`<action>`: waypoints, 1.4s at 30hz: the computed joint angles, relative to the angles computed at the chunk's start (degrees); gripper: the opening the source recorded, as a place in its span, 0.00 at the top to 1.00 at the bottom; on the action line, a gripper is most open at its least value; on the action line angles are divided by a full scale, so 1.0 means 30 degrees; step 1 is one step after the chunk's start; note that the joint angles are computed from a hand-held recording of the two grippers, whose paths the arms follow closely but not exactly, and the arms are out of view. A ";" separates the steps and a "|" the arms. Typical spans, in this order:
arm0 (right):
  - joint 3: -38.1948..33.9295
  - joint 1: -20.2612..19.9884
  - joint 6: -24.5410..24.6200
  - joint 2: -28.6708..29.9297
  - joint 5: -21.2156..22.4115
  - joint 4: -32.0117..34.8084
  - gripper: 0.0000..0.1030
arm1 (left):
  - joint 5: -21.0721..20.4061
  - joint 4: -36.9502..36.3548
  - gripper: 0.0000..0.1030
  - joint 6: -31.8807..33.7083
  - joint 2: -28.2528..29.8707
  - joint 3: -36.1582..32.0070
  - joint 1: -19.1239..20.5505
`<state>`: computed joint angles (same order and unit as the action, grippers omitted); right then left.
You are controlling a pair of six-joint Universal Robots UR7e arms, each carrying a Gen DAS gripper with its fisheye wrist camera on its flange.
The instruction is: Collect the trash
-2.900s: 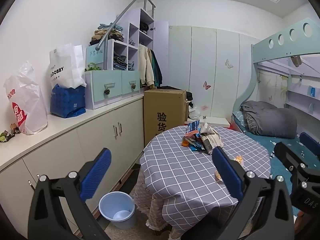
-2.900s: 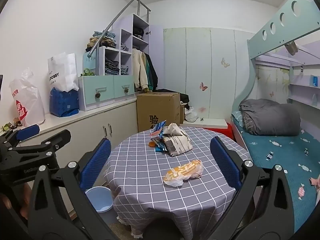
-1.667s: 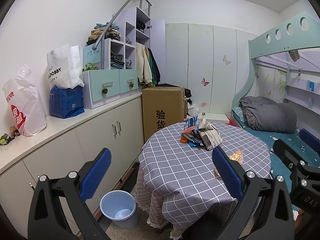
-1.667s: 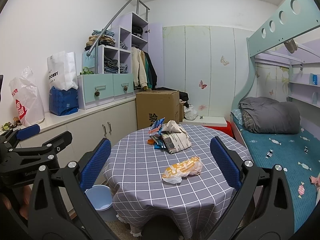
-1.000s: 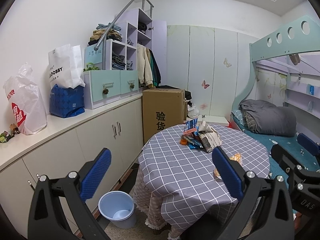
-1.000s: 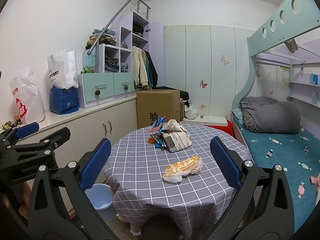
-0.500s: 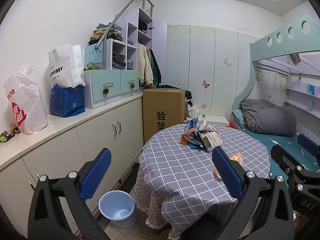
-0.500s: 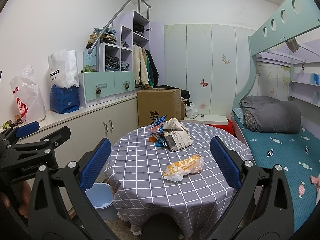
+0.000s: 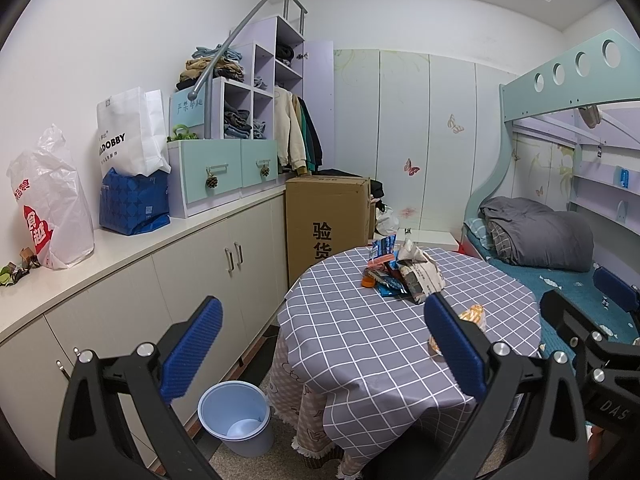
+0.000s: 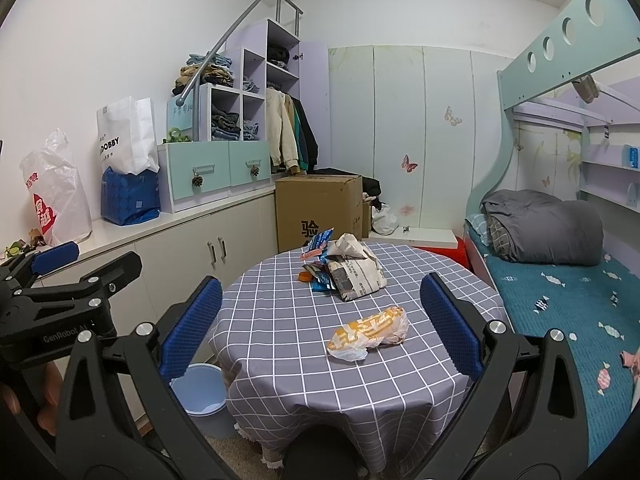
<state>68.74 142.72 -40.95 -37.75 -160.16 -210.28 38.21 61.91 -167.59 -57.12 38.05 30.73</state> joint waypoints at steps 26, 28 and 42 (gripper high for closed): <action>0.0303 -0.0091 0.0630 -0.0129 -0.0018 0.0499 0.06 | 0.0000 0.0115 0.04 0.0021 0.0031 -0.0054 0.0207; 0.0478 -0.0132 0.1024 -0.0255 0.0014 0.0799 0.06 | -0.0009 0.0165 0.04 0.0013 0.0079 -0.0126 0.0205; 0.3032 -0.1525 0.6043 -0.2137 0.0725 0.3785 0.06 | 0.0800 0.4199 0.04 -0.0514 0.3792 -0.5285 0.1676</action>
